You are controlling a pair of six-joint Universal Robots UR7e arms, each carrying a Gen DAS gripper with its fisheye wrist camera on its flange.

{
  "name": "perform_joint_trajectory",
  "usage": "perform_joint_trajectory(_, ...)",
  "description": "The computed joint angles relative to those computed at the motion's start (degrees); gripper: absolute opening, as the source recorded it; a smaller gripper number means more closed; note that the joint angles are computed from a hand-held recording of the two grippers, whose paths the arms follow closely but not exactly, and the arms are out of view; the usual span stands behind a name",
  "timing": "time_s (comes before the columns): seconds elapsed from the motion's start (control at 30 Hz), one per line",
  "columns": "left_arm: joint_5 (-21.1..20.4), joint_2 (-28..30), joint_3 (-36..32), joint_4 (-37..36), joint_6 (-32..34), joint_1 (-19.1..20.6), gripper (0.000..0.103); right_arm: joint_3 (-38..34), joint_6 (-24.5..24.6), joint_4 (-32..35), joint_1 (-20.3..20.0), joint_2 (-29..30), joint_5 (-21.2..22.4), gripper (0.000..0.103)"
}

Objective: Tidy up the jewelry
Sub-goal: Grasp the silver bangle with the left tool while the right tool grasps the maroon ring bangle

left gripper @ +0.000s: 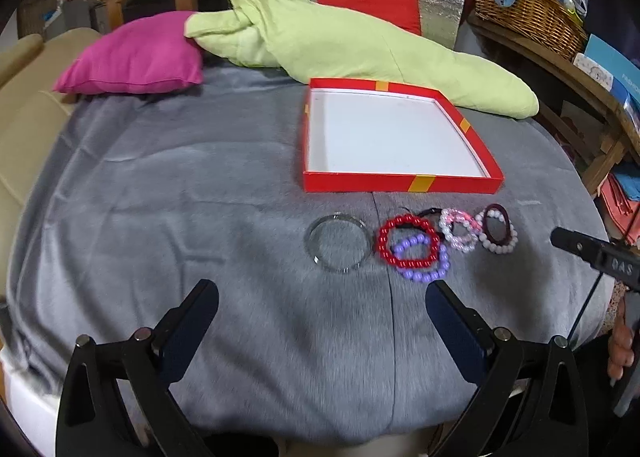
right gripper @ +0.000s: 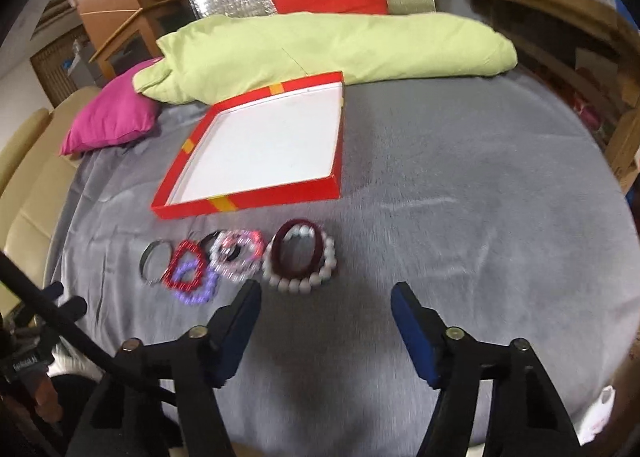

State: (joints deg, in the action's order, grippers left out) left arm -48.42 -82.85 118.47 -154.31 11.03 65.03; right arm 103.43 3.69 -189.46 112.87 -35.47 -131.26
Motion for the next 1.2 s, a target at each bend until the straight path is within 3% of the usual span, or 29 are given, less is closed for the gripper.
perform_joint_trajectory(0.07,-1.6,2.2,-2.4,0.2,0.4,1.6,0.089,-2.0,-1.6,1.4,-1.2,0.7,1.8,0.060)
perform_joint_trajectory(0.13,-2.9,4.8,-5.5,2.0,-0.2,3.3,0.083,-4.1,-2.5,3.6,-2.1,1.4,2.8,0.058)
perform_joint_trajectory(0.23,-4.0,7.8,-8.5,3.0,0.0,4.9,0.073,-6.7,-1.9,9.0,-3.8,1.7,5.3,0.041)
perform_joint_trajectory(0.33,-4.6,10.3,-10.9,4.0,0.1,6.1,0.073,-8.5,-0.9,12.7,-5.3,2.3,7.0,0.032)
perform_joint_trajectory(0.37,-4.7,10.8,-11.5,4.4,0.1,6.5,0.073,-8.8,-0.7,13.3,-5.5,2.4,7.4,0.023)
perform_joint_trajectory(0.47,-5.2,12.0,-12.2,3.8,0.9,7.2,0.072,-9.1,-2.3,11.3,-5.7,3.1,7.4,0.014)
perform_joint_trajectory(0.57,-8.5,11.9,-13.1,5.5,-0.5,7.9,0.072,-8.8,-3.2,8.6,-5.6,3.3,7.8,0.006)
perform_joint_trajectory(0.7,-6.3,12.1,-11.8,2.4,2.8,7.1,0.073,-7.3,-3.0,4.8,-5.5,2.4,9.4,0.006)
perform_joint_trajectory(0.93,-7.1,13.8,-13.7,6.1,1.5,7.6,0.073,-6.1,-0.3,3.6,-6.2,1.4,13.1,0.006)
perform_joint_trajectory(1.2,-6.6,14.9,-13.4,3.9,4.8,7.7,0.073,-5.5,1.0,2.6,-6.5,1.0,13.9,0.006)
